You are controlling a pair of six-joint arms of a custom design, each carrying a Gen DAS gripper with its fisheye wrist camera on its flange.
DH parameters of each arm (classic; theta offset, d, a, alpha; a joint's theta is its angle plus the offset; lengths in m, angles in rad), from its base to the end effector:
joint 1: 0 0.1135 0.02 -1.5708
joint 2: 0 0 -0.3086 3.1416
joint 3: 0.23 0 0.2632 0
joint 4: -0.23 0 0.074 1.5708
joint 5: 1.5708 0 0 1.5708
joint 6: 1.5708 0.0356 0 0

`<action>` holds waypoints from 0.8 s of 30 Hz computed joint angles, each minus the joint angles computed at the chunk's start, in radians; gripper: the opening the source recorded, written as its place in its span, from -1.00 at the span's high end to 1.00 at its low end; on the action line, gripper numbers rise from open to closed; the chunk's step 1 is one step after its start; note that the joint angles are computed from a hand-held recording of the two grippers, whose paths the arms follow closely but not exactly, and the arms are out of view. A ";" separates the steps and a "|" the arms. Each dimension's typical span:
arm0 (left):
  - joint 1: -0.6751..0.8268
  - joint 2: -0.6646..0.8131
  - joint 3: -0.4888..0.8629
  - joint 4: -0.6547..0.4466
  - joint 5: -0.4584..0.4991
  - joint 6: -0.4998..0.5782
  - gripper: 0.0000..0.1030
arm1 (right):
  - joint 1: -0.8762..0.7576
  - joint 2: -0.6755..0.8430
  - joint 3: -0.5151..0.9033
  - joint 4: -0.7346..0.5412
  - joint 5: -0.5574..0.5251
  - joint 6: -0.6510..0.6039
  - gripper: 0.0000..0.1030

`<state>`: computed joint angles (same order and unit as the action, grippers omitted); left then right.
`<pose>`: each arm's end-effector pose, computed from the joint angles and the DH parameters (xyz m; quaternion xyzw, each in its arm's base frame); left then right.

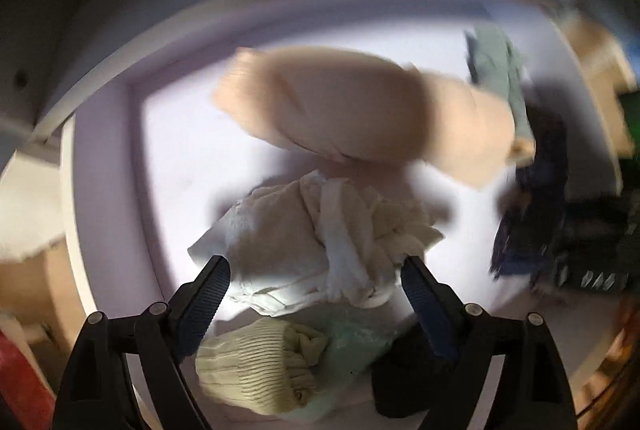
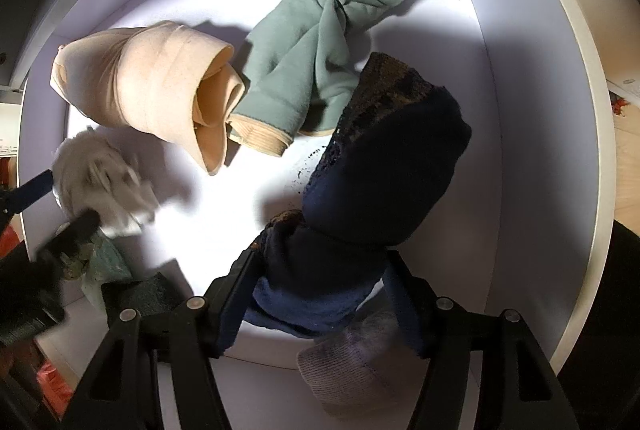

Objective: Organize soft objects

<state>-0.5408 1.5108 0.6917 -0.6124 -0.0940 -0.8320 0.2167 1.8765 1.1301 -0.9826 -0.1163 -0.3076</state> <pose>0.2036 -0.1184 0.1669 -0.1478 0.9855 -0.0078 0.0835 0.3161 0.0738 0.1698 0.2535 -0.9624 -0.0615 0.0762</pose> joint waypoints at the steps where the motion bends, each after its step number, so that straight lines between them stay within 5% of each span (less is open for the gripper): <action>1: 0.023 -0.038 -0.025 0.019 0.014 -0.033 -0.72 | 0.001 0.001 0.002 -0.001 0.000 0.001 -0.31; 5: 0.096 -0.112 -0.106 0.121 0.122 -0.088 -0.72 | 0.014 -0.003 -0.003 0.001 0.003 0.008 -0.36; 16: 0.077 -0.004 -0.047 0.110 0.115 -0.001 -0.62 | 0.022 -0.013 -0.015 0.009 0.004 0.010 -0.35; 20: 0.115 -0.068 -0.098 0.180 0.166 -0.061 -0.31 | 0.024 -0.019 -0.006 -0.002 -0.018 0.011 0.13; 24: 0.110 -0.084 -0.116 0.188 0.178 -0.069 -0.25 | -0.010 0.003 0.019 -0.049 -0.101 0.035 0.24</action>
